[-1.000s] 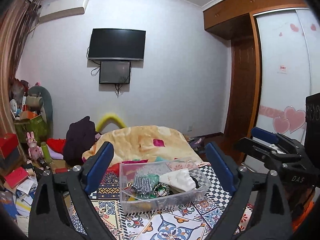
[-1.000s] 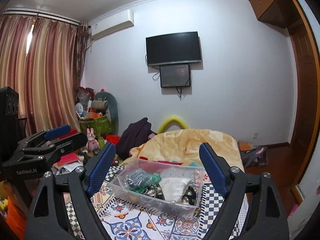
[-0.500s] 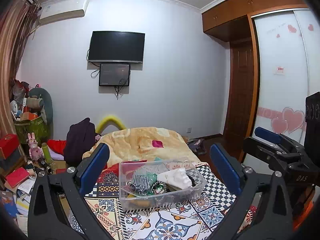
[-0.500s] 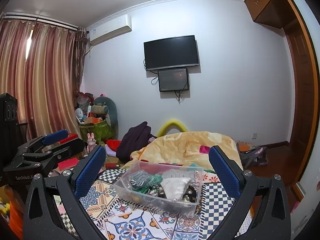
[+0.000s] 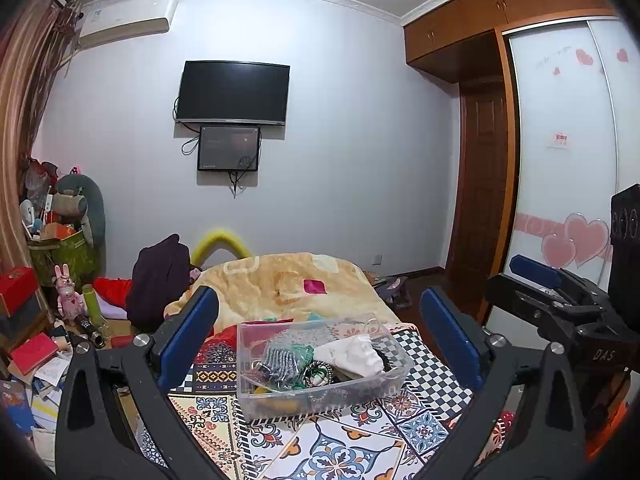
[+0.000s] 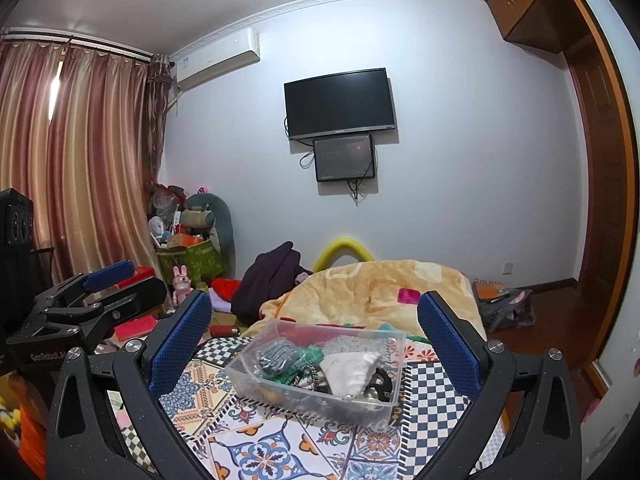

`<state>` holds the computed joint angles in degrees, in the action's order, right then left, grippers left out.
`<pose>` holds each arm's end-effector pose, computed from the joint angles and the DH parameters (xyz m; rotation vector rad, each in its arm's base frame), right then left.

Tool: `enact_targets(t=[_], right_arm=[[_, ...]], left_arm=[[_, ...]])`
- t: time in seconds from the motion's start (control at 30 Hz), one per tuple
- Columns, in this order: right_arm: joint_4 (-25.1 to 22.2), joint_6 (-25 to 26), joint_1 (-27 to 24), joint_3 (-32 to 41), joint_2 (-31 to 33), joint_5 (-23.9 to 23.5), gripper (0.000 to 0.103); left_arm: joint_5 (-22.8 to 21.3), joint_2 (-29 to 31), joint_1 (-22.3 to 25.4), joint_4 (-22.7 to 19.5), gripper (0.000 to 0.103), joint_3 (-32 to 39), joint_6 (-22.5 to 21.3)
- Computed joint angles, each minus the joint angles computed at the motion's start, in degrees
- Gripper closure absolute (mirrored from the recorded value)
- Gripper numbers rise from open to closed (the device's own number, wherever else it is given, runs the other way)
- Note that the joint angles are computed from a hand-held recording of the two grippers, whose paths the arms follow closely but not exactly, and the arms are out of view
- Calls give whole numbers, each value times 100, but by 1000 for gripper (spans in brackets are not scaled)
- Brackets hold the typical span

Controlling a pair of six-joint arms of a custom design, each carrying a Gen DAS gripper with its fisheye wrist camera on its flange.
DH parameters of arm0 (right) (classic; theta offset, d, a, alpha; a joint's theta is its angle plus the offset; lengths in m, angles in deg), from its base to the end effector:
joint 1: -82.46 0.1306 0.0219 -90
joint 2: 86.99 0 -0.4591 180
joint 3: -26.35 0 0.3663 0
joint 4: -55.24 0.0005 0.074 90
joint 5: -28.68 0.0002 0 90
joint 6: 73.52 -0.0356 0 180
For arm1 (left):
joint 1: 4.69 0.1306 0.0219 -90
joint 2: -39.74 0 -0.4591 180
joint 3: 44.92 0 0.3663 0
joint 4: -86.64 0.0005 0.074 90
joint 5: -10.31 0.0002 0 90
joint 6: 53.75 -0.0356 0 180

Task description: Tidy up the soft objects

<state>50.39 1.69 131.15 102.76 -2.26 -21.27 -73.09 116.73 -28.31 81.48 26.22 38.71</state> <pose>0.3085 0.3156 0.5115 -0.0253 1.7493 0.1802 0.3557 -0.1606 0.5195 0.4099 1.7339 -0.4309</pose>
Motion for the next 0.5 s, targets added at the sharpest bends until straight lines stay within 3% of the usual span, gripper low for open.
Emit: enact_targets(t=[0.5], right_arm=[[-4, 16, 17, -10, -31, 48, 0]], left_arm=[[55, -10, 2, -6, 0, -15, -39]])
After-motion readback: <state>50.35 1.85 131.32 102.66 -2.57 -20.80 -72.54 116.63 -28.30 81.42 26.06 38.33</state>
